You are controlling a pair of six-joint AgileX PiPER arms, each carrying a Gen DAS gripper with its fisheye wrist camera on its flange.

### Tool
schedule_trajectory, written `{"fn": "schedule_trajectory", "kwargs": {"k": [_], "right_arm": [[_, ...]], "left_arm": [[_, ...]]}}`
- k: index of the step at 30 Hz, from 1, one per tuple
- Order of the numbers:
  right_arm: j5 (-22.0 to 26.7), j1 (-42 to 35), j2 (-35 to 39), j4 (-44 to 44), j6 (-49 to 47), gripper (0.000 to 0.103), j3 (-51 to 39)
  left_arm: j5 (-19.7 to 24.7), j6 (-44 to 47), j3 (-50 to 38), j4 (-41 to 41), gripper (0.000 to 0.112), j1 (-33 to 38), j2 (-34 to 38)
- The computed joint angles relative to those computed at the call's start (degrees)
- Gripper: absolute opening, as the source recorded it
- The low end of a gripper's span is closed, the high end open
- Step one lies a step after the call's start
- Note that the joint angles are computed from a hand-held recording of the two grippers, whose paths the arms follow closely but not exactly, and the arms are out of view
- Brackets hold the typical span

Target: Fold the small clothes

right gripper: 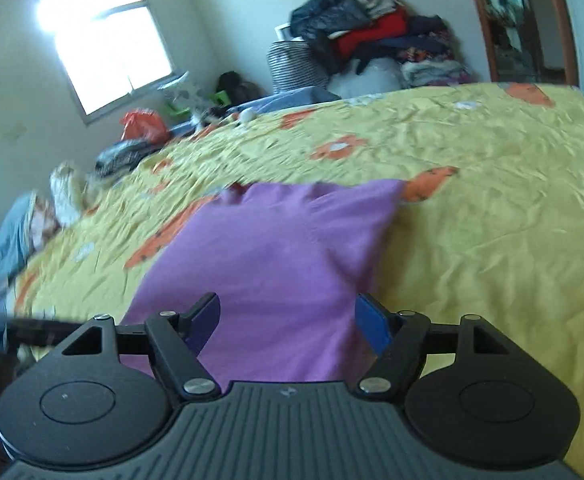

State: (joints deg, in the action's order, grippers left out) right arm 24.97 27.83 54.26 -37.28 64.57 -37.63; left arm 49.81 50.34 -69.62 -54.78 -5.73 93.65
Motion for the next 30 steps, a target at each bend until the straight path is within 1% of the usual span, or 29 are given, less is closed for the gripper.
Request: {"fn": "schedule_trajectory", "kwargs": {"k": [1,2,3,4,5,6,7,8,9,10,11,13,14,16,17,18,20,21,22,23,24,25,26,27,28,29,30], "right_arm": [[4.85,5.73,1.27,-5.62,5.64,0.079,-0.77],[10.58,10.78,4.14,-10.24,10.15,0.084,-1.66],[16.31,14.52,7.76,-13.85,12.47,0.084,-2.36],[22.04,18.63,9.76,-17.21,15.5,0.094,-2.07],[25.47,20.93,9.47,-18.28,18.61,0.102,-1.84],[26.62,20.95,7.96,-17.07,19.43,0.102,-1.66],[28.24,20.5,6.58,-14.9,18.06,0.102,-2.11],[32.16,21.94,5.78,-15.03,18.8,0.102,-2.61],[33.87,22.26,4.7,-15.96,19.43,0.102,-2.63],[33.29,21.32,3.59,-16.8,19.47,0.102,-2.57],[30.41,19.2,2.48,-17.42,18.45,0.102,-2.63],[20.19,11.82,2.5,-17.7,13.72,0.102,-3.51],[15.93,8.42,4.25,-17.49,10.29,0.102,-4.87],[10.68,3.53,9.95,-19.1,4.77,0.102,-8.8],[6.63,-0.1,13.06,-17.44,-0.29,0.102,-11.02],[3.04,-3.4,15.95,-13.5,-6.02,0.102,-13.31],[0.49,-7.73,21.57,-3.09,-17.48,0.102,-18.32],[-1.28,-9.28,23.68,1.12,-22.42,0.102,-19.41],[-0.75,-10.03,25.9,3.03,-25.29,0.102,-21.01],[2.06,-10.12,28.24,2.65,-26.16,0.102,-22.77],[2.72,-10.93,30.14,2.35,-26.78,0.103,-23.32],[1.08,-12.31,30.5,4.34,-27.44,0.103,-22.89],[-1.99,-14.65,30.46,8.63,-29.55,0.103,-21.84],[-2.76,-15.95,30.54,11.92,-31.45,0.103,-21.61],[-2.33,-16.22,30.53,12.92,-31.92,0.103,-21.97],[-0.55,-15.65,30.04,11.64,-30.1,0.103,-22.52],[1.31,-14.4,28.93,8.23,-25.99,0.103,-22.55]], "left_arm": [[-1.85,-1.73,0.71,2.21,0.096,-1.25,-0.71],[-3.67,-3.71,1.09,4.87,0.096,-2.74,-0.91],[-4.52,-4.37,2.64,6.37,0.096,-3.37,-2.2],[-5.41,-4.43,3.92,7.1,0.096,-3.8,-2.85],[-6.52,-3.81,5.4,7.17,0.096,-4.01,-3.76],[-7.22,-2.5,6.89,6.66,0.097,-3.87,-4.89],[-7.28,-3.01,7.55,7.3,0.097,-3.85,-5.7],[-7.24,-4.22,7.82,7.71,0.097,-3.74,-6.38],[-7.45,-4.16,8.3,6.65,0.097,-3.54,-7.13],[-8.08,-3.91,8.29,6.03,0.097,-3.88,-7.57],[-9.03,-4.53,7.88,6.67,0.097,-4.86,-7.94],[-11.52,-7.98,6.41,9.72,0.097,-7.64,-7.91],[-12.53,-10.85,5.26,12.4,0.097,-9.21,-7.46],[-14.31,-15.47,3.79,16.63,0.097,-12.04,-6.58],[-15.25,-18.5,3.39,19.42,0.097,-13.51,-6.25],[-16.05,-20.5,3.27,21.37,0.097,-14.68,-5.93],[-17.71,-23.49,3.72,24.51,0.097,-16.62,-5.52],[-18.58,-24.8,4.29,25.81,0.097,-17.29,-5.52],[-19.17,-25.27,4.76,26.35,0.097,-17.71,-5.39],[-19.58,-25.42,5.15,26.55,0.097,-17.98,-5.26],[-20.14,-25.34,5.68,26.67,0.097,-18.19,-5.27],[-20.89,-25.31,6.3,26.97,0.098,-18.42,-5.41],[-21.47,-24.78,6.86,26.75,0.098,-18.52,-5.64],[-21.78,-24.46,7.14,26.68,0.098,-18.58,-5.7],[-21.83,-24.34,7.26,26.69,0.098,-18.57,-5.75],[-21.82,-24.09,7.4,26.52,0.098,-18.46,-5.85],[-21.78,-23.55,7.54,25.92,0.098,-18.25,-5.95]]}}
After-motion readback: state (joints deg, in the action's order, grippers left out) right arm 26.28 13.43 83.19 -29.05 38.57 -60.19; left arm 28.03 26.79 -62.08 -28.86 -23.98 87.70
